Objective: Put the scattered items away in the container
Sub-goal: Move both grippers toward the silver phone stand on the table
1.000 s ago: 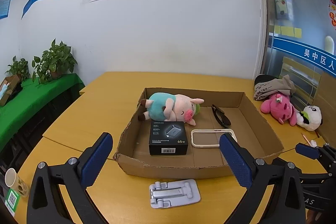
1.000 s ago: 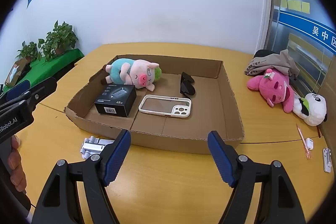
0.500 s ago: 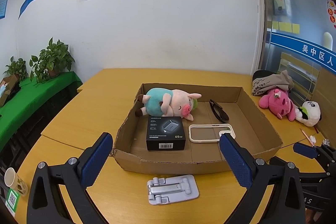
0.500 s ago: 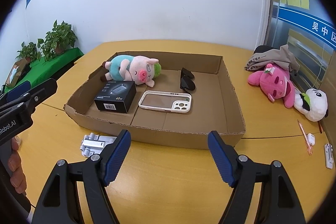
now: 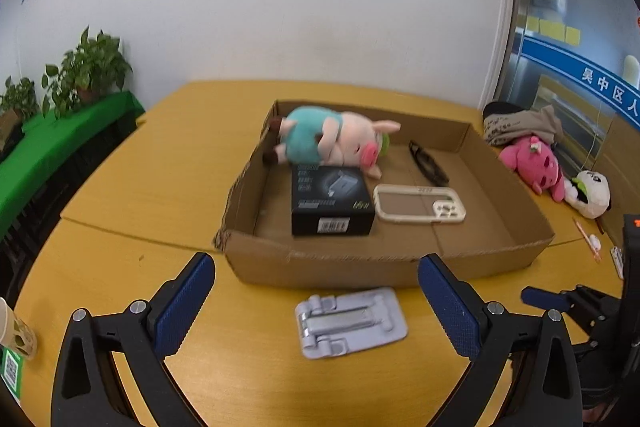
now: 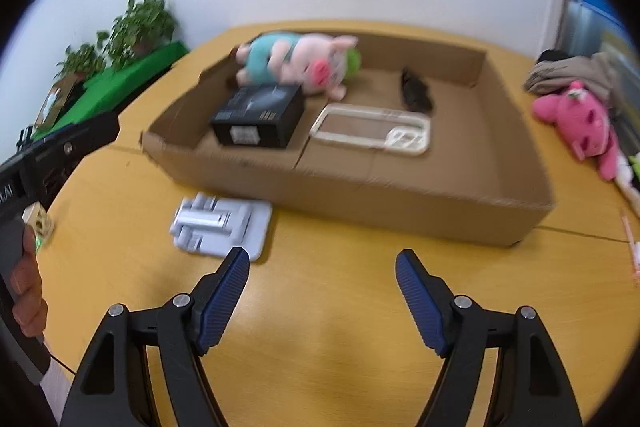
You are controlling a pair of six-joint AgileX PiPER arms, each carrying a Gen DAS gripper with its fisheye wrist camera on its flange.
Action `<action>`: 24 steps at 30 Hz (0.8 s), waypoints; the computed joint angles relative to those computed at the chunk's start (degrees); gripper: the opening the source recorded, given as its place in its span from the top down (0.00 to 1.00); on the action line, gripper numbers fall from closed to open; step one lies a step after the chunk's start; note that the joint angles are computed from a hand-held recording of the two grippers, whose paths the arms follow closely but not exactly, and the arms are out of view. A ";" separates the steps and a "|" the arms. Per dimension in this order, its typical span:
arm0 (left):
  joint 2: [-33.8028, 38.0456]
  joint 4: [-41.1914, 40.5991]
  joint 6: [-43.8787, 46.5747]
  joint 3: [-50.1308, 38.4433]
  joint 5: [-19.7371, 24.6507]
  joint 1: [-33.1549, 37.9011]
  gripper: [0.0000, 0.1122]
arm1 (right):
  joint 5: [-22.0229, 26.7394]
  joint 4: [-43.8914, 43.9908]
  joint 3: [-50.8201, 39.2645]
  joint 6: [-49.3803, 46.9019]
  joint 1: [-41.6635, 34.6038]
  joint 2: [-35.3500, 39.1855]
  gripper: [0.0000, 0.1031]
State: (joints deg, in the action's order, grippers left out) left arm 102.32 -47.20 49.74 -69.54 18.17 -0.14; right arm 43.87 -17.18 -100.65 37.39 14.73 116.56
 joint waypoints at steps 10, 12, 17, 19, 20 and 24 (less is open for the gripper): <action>14.10 0.12 2.21 -7.69 9.62 4.72 0.09 | -5.11 8.25 -7.48 -7.13 0.53 10.59 0.27; 16.58 0.09 2.51 -9.54 11.33 5.07 0.09 | -5.47 8.43 -8.97 -8.43 0.58 11.92 0.27; 21.33 2.22 0.71 -14.23 15.73 5.13 0.11 | -2.84 7.50 -15.84 -9.02 0.47 16.96 0.27; 22.10 2.80 0.49 -14.96 16.31 4.88 0.12 | -2.62 8.33 -16.97 -9.70 0.19 17.99 0.28; 22.55 1.67 1.05 -15.41 17.32 5.21 0.12 | -3.42 8.56 -16.50 -9.91 0.09 17.90 0.29; 22.85 0.05 2.26 -15.48 16.89 4.93 0.15 | -5.22 10.53 -15.86 -11.38 -0.39 17.80 0.37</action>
State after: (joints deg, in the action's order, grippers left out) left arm 125.17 -47.15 52.00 -85.02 35.05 4.79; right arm 38.65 -6.65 -116.51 26.02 14.34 134.35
